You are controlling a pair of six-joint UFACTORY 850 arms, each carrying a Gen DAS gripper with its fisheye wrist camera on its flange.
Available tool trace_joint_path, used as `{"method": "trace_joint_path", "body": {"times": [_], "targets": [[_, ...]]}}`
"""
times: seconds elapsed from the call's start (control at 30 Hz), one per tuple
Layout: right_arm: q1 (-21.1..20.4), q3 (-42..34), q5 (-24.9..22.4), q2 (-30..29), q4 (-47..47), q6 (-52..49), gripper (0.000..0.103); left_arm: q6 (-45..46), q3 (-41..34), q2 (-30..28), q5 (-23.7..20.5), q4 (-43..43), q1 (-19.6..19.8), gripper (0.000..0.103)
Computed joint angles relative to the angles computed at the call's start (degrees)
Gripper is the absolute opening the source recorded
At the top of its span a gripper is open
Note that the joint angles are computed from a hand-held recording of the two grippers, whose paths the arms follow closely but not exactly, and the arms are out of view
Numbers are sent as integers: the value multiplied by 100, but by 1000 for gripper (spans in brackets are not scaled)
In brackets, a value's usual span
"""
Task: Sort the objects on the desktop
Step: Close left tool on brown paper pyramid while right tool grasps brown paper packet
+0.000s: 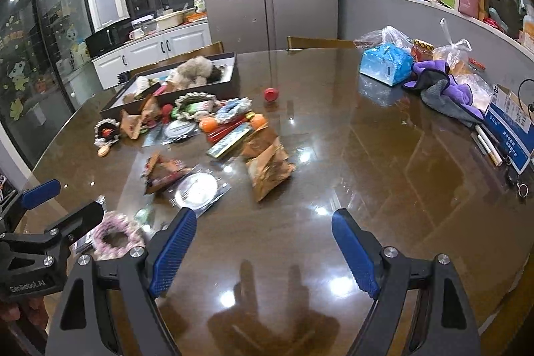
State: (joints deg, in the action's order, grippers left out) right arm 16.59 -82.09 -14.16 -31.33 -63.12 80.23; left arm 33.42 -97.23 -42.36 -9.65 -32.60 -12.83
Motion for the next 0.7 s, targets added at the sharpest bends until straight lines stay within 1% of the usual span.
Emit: {"method": "trace_joint_path", "body": {"times": [0.07, 0.13, 0.2, 0.23, 0.27, 0.3, 0.33, 0.37, 0.4, 0.47, 0.5, 0.6, 0.7], "targets": [[-70, -149, 11, -113, 297, -293, 86, 323, -320, -185, -165, -207, -20, 103], [-143, -335, -7, -254, 692, -684, 86, 424, -627, -368, -273, -160, -45, 103], [-201, -561, -73, -427, 1305, -1285, 86, 541, -987, -593, -438, -119, -60, 103], [-213, -649, -108, -497, 1524, -1516, 86, 540, -1224, -727, -399, 27, -112, 103], [-227, -751, -150, -577, 1670, -1680, 86, 474, -1490, -888, -563, 158, -116, 103], [-236, -846, -195, -650, 1831, -1858, 86, 341, -1749, -1022, -631, 449, -131, 103], [-247, -938, -230, -717, 1999, -2044, 86, 220, -2123, -1253, -939, 500, -124, 103], [-256, -1053, -269, -804, 2123, -2178, 86, 218, -2363, -1393, -1062, 493, -123, 103], [-266, -1112, -288, -846, 2185, -2242, 86, 64, -2686, -1584, -1231, 672, -125, 103], [-282, -1307, -388, -990, 2494, -2556, 86, -408, -3526, -2068, -1822, 1266, -129, 103], [-291, -1393, -434, -1058, 2530, -2600, 86, -543, -3740, -2194, -1914, 1449, -137, 103], [-336, -1606, -464, -1238, 3079, -3110, 86, -678, -3952, -2343, -1988, 1596, -119, 103], [-315, -1876, -646, -1430, 3270, -3376, 86, -633, -3849, -2322, -2029, 1422, -48, 103]]}}
